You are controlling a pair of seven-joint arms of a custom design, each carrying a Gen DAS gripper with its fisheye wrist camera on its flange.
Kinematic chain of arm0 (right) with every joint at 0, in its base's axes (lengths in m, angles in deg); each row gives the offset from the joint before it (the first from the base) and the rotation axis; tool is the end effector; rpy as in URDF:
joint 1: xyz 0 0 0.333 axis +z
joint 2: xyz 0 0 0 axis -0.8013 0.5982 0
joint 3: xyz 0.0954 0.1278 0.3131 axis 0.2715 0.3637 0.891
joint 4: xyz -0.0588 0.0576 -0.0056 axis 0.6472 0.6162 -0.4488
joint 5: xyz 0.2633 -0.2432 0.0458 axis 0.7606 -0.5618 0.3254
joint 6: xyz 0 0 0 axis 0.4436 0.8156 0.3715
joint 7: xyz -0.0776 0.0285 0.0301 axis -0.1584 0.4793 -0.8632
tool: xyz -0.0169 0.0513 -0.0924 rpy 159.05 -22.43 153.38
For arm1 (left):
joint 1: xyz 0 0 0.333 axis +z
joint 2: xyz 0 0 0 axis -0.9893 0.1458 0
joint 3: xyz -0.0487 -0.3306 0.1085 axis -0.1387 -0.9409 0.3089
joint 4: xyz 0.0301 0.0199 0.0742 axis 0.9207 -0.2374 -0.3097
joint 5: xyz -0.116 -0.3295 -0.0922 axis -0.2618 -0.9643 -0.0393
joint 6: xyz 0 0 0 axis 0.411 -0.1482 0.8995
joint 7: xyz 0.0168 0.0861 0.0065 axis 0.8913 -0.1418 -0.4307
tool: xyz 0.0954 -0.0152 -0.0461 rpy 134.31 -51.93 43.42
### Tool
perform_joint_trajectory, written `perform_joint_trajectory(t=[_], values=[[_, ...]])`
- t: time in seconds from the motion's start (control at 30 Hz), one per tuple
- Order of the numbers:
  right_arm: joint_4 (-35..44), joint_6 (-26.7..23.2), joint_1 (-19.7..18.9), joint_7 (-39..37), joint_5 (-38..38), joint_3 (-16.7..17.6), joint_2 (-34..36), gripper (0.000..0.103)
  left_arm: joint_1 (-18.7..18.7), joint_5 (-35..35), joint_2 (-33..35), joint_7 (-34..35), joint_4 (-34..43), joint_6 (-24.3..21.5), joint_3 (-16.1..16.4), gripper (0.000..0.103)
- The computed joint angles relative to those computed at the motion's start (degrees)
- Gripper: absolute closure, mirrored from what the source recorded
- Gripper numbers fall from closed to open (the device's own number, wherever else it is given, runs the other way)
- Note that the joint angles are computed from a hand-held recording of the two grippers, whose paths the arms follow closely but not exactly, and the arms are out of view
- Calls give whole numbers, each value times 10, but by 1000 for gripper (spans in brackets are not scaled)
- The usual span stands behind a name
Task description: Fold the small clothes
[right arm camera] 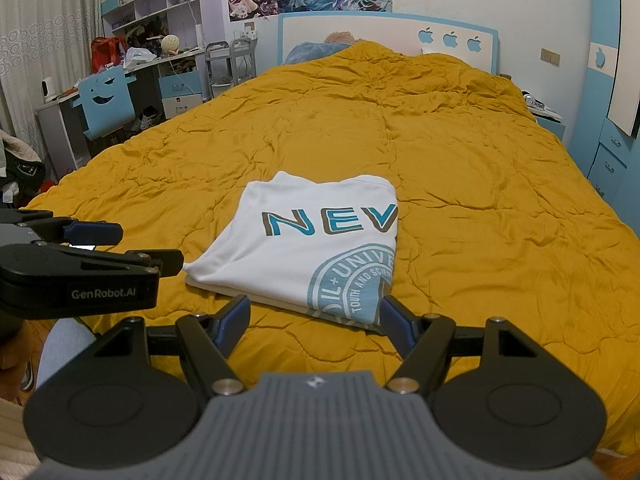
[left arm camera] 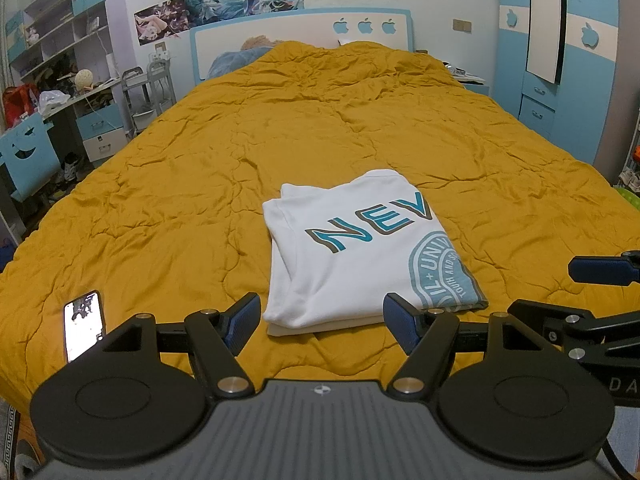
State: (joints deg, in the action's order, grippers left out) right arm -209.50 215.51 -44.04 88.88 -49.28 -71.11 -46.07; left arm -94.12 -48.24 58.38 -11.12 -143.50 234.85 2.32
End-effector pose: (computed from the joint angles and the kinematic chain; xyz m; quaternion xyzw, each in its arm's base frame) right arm 0.4244 0.1596 0.5999 -0.7103 0.5630 -0.2415 0.3467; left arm 0.4190 -0.2662 0.6272 -0.5944 0.6902 -0.2838 0.2995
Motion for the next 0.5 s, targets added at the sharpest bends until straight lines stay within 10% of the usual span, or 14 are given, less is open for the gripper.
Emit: perform_joint_trajectory(t=[0.5], values=[[-1,1,-2,5,-3,3,-1,34,0,-2,-3,4,0,17,-1,16]])
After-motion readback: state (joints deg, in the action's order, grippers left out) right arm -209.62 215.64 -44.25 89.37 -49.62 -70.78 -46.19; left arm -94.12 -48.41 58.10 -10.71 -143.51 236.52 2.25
